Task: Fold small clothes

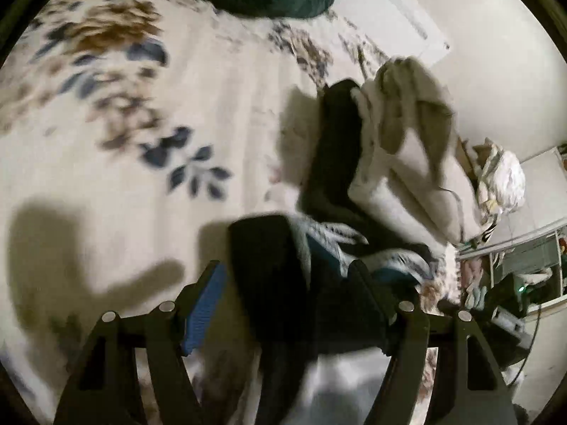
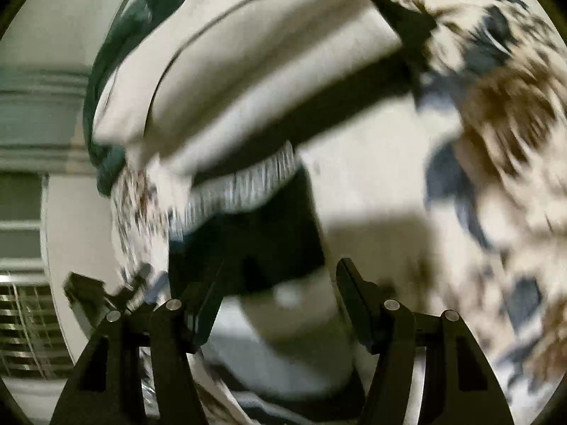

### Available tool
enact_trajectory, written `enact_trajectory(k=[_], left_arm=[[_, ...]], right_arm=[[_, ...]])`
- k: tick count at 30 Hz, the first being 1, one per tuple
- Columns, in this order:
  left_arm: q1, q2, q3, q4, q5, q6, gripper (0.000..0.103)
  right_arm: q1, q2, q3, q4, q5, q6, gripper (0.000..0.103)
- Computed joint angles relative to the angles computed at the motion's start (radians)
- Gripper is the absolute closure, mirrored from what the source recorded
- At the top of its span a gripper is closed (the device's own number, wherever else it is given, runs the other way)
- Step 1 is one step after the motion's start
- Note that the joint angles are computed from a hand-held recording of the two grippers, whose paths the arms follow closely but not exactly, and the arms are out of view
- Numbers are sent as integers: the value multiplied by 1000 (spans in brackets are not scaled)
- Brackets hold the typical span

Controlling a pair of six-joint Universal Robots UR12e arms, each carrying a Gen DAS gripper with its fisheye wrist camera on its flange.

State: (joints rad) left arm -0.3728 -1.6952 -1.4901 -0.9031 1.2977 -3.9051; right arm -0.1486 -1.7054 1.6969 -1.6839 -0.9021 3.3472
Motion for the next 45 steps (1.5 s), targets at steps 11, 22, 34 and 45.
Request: enact_trajectory(k=[11,22,34,45], left_arm=[[-28,-6,-4,120,102,78,94],[36,-33,-31,63,-47,-20,67],[7,179,-173,53,-67,-82,41],[-127,396,-320,-289,-123,-140,36]], right_arm=[[34,75,9,-208,4,43,98],[94,160,-56,-152,-93,111,91],[14,-28,43,189,1,-69,25],[48,-369,264,579,-26,-62,25]])
